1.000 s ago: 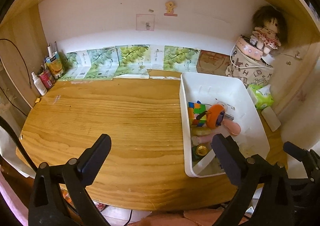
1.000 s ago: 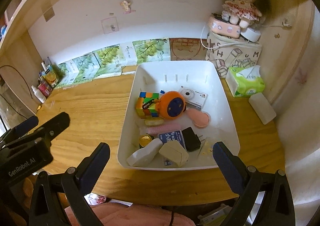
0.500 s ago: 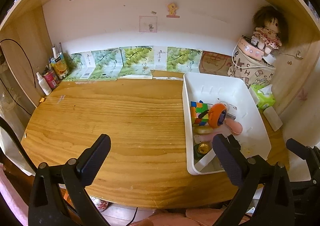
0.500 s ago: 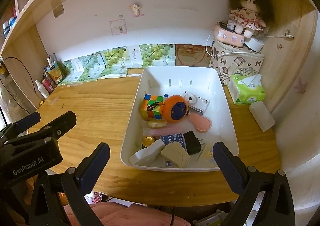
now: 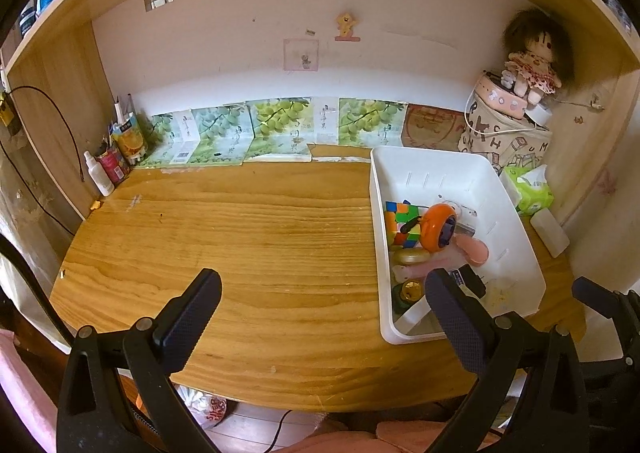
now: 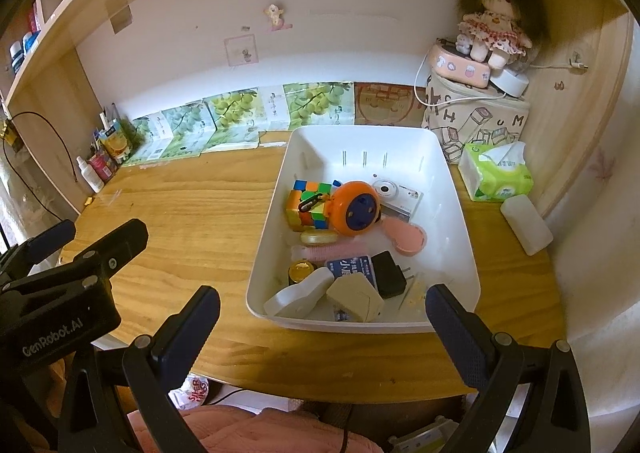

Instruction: Organize rigid objects

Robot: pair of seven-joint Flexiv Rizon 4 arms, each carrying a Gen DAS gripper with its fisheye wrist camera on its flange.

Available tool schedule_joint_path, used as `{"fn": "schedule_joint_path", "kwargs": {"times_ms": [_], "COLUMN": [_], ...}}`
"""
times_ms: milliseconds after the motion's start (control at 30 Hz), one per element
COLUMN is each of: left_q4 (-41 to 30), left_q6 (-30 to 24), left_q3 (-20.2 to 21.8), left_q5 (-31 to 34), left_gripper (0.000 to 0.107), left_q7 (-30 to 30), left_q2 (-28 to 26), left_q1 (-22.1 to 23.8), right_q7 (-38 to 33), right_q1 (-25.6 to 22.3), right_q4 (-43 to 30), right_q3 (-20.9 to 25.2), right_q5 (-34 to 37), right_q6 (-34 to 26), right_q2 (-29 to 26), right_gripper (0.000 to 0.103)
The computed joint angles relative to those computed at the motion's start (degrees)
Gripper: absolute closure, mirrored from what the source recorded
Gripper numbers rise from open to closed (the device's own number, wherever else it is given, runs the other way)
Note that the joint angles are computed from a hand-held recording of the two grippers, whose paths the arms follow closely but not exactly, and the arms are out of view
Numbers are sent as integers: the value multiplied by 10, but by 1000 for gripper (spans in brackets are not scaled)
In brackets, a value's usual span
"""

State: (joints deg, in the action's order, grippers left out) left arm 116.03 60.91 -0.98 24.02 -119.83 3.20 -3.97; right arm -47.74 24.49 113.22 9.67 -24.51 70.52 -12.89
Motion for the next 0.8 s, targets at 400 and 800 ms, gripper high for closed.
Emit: {"fn": "schedule_joint_path", "kwargs": {"times_ms": [400,800], "left_q4": [-1,-12], "left_q6": [2,-4], "left_q3": [-5,-9], "left_q5": [22,49], "left_gripper": [5,5], "left_q7": [-14,-39], "left_q2": [7,5], "left_q1": [1,0], "right_q7": [-4,-12], "right_q1": [0,-1], "right_q4": [3,0], "right_q3": [1,0], "right_q5": [1,1], "right_q6": [5,8], "right_q2": [2,0], "right_gripper": [0,0]}}
